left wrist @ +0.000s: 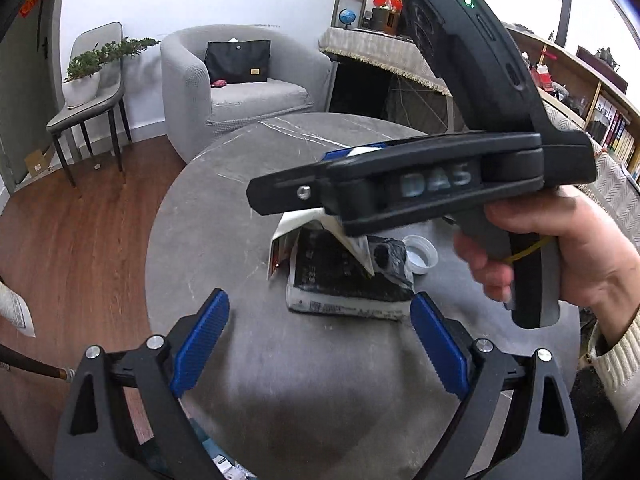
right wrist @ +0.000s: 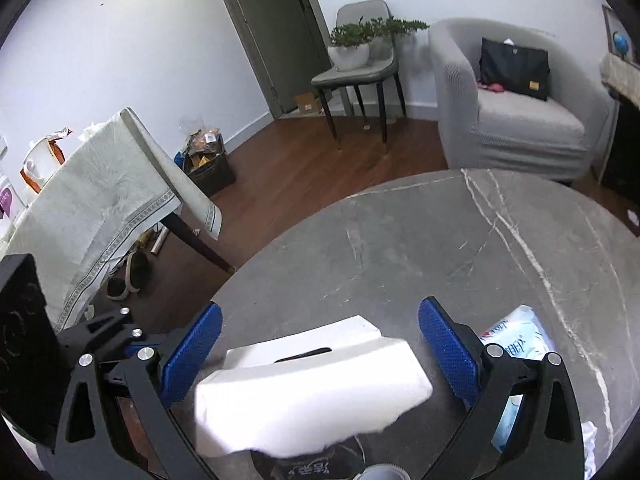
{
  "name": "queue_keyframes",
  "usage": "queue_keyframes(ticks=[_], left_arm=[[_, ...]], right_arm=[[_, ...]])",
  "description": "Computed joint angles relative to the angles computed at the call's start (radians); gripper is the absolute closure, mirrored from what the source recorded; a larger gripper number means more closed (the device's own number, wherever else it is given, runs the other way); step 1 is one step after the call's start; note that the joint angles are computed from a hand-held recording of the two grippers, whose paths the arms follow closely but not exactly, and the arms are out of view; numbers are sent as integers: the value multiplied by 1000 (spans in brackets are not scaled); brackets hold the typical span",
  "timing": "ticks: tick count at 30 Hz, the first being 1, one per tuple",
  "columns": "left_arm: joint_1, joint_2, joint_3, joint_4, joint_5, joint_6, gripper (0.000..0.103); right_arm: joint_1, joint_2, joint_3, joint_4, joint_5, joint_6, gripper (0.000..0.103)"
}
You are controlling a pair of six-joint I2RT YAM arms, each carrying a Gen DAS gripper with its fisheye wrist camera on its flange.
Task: Collect trash
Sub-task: 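Return the right gripper to the table and grasp the white paper sheet, then close the left gripper on the black Face pack while the right holds paper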
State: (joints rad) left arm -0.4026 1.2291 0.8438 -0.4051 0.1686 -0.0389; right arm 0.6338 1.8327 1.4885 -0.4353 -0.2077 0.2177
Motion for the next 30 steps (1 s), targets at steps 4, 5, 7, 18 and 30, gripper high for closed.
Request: queue_keyframes(ticks=[4,5,7,18,30], left_arm=[[1,46,20,26,19,7,9],[-1,55,24,32,17,2,9],[-9,70,35,35,18,-6,9],[-153,90,34,36,-193,11,10],[-183,115,53,45,-244,-45,29]], right_arm=[[-8,17,44,-29,18,-12,27],[-12,11,40,-18,15,-9,27],[-18,-6,27,4,26,8,27],[-50,-114,-76,107,73,78,27],[-26,-152,-109,82,121,67,27]])
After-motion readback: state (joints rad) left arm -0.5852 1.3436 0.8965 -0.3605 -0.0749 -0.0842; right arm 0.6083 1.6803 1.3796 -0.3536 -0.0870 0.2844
